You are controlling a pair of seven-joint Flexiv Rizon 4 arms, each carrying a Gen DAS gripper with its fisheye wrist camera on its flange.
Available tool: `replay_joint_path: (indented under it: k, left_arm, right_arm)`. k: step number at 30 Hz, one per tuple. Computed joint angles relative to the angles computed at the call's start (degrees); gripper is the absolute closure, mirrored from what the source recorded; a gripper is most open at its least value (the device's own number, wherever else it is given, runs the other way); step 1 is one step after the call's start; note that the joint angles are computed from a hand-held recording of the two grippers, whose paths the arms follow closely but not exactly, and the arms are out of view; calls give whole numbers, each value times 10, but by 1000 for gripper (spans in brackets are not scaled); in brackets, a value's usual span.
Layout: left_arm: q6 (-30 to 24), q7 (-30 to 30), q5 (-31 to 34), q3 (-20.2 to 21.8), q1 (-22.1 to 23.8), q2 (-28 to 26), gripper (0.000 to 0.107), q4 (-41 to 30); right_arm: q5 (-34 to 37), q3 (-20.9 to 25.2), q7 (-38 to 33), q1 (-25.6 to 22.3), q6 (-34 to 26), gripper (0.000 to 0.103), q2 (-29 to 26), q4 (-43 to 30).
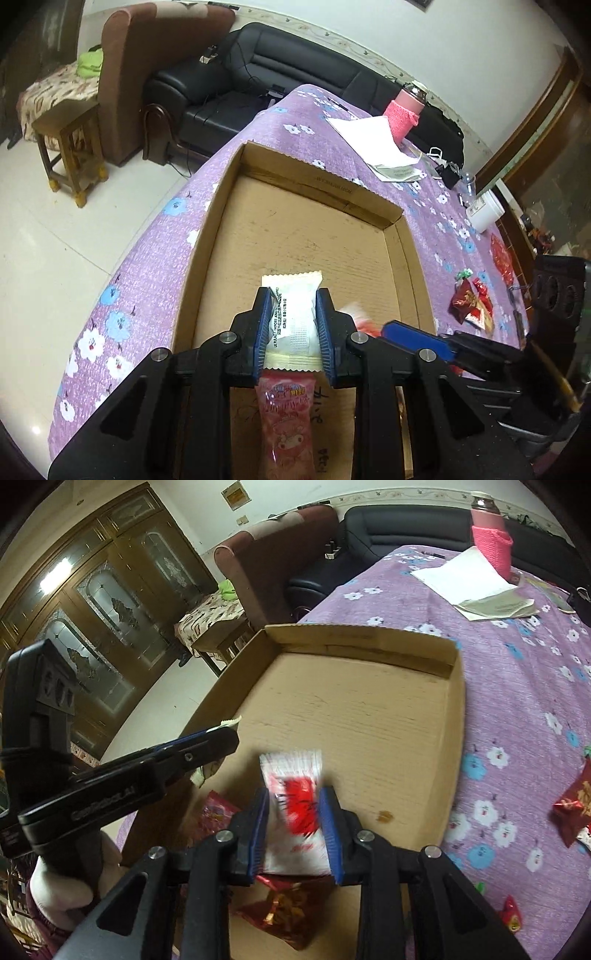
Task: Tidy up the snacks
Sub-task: 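Release both packets into the cardboard box, then grasp the red candy bar with the left tool while the right tool grasps a white-red packet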
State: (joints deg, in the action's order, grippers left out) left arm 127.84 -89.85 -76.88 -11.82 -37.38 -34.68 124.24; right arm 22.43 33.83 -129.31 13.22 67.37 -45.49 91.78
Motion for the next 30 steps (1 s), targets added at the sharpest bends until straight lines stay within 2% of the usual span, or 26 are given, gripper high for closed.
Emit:
replay_joint_path:
  k: [4, 9, 13, 14, 16, 19, 21, 26, 30]
  left_arm:
    - [5, -11, -15, -4, -7, 9, 70, 6]
    - [29, -15, -52, -22, -19, 22, 70, 6]
    - [65, -16, -55, -37, -32, 26, 67, -1]
    - [75, -9, -58, -41, -37, 22, 59, -12]
    - [88, 8, -66, -51, -42, 12, 48, -33]
    - [93, 57, -76, -68, -44, -8, 49, -79]
    - [90, 117, -86, -83, -44, -28, 48, -123]
    - [112, 337, -152, -147, -35, -96, 49, -264]
    - [126, 443, -177, -201, -18, -140, 49, -343]
  right_arm:
    - [19, 14, -10, -21, 0, 63, 9, 6]
    - [67, 36, -59, -81, 18, 54, 37, 25]
    - [104, 31, -87, -126, 37, 49, 55, 34]
    - [110, 25, -86, -132, 38, 49, 57, 32]
    - [119, 9, -76, -140, 38, 48, 56, 24]
    - [131, -10, -63, -162, 23, 48, 50, 14]
    - [136, -21, -58, -170, 15, 48, 45, 8]
    - [142, -39, -64, -185, 31, 48, 33, 3]
    - [144, -43, -55, -201, 47, 48, 19, -10]
